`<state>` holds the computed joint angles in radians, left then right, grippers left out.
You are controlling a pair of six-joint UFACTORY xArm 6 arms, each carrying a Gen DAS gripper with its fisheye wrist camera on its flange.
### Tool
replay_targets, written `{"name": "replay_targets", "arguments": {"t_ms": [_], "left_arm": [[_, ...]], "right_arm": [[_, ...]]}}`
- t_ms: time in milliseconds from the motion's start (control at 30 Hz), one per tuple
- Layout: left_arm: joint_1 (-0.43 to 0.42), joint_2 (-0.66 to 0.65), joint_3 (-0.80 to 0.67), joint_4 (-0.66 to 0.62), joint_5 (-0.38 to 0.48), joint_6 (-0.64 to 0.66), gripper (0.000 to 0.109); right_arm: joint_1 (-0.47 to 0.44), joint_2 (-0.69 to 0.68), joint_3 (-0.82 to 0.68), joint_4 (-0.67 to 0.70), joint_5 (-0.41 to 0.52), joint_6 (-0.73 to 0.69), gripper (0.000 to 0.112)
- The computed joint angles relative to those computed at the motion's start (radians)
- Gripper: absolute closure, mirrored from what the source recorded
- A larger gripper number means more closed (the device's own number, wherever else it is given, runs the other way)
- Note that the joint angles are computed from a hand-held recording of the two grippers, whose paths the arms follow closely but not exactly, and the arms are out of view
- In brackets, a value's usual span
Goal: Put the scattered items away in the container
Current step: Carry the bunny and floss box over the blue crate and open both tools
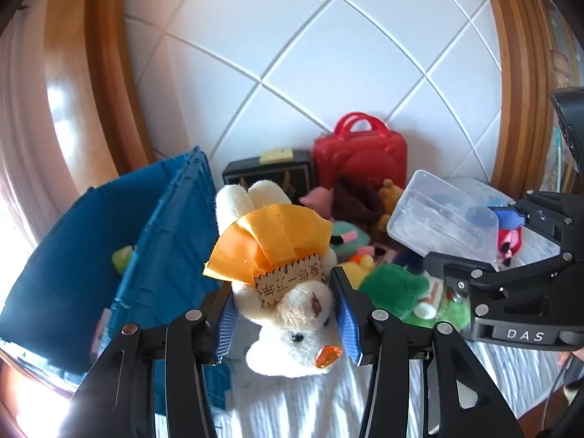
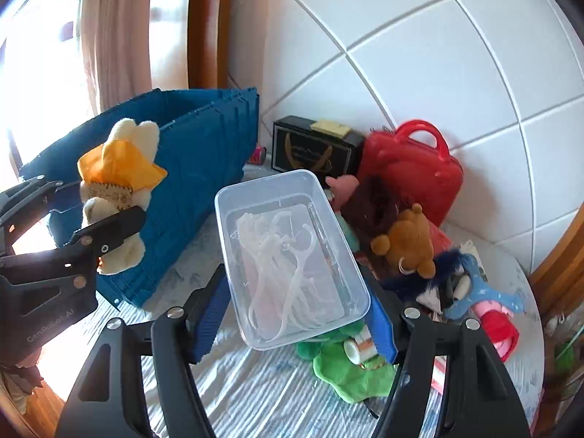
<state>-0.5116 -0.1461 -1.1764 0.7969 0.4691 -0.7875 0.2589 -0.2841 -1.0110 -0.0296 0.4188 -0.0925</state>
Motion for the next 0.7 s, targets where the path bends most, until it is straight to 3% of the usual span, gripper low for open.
{"name": "replay_targets", "arguments": {"t_ms": [133,233,433,700], "left_arm": [[0.092,-0.064,0.014,0.003,-0.029,0.006,0.062],[0.184,-0.098,0.034,-0.064,-0.055,0.080,0.062],[0.378,-0.095,0.044,-0.273,-0.078,0.337,0.062],[0.567,-0.023,0.019,-0.567,-0.128,0.682,0.062]], "right_arm": [[0.076,0.069,-0.119,-0.040,-0.014,0.044,0.045],[0.143,0.150,-0.224,-0.066,-0.020,0.084,0.045],[0.282,0.385,-0.505,-0.123,0.025,0.176,0.045],[0.405,0.683,-0.906,-0.188,0.180,0.275,0.045]]}}
